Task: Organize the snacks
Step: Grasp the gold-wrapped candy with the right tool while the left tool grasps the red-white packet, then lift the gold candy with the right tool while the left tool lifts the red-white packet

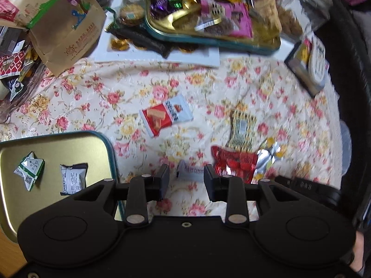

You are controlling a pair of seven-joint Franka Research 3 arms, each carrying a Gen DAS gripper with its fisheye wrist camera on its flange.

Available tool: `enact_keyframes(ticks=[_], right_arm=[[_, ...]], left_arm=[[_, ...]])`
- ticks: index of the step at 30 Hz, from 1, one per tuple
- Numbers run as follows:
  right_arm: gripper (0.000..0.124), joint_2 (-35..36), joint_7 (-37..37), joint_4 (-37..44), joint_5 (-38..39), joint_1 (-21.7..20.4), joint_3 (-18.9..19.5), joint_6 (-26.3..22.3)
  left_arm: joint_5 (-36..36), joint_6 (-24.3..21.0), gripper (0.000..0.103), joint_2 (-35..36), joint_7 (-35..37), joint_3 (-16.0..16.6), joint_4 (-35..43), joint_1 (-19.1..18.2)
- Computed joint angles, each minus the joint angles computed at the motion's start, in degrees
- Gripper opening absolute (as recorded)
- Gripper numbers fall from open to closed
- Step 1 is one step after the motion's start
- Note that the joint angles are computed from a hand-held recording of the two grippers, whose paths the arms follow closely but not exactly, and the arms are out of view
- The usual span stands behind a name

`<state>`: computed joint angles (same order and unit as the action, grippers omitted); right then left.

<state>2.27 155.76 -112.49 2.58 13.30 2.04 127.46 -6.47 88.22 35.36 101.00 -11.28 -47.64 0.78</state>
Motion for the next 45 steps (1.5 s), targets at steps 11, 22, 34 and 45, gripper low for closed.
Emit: enact_keyframes(ticks=[11,22,34,45], right_arm=[[0.023,-5.63,3.94,-0.92,0.91,-0.98,0.67,5.21],[0.023,-7.83,2.58,-3.24,4.16,-1.49,1.29,6.14],[0.023,-5.39,1.63,-0.89,6.04,-1.04,1.18,5.46],[0.023,-4.23,1.08,0.07,7.13,-0.79,0.88,4.83]], left_arm=[[2.35,9.61,0.042,0.77,2.32,-0.05,-2.71,-1.18],[10.24,20.10,0.043,0.79,15.75,1.13,-11.09,-3.56],[12.31,24.16,0.043,1.92,18.26,1.21,-13.39,-4.74],[11.82,22.16,0.046,3.37,14.05,1.17,-11.82,-6.46]])
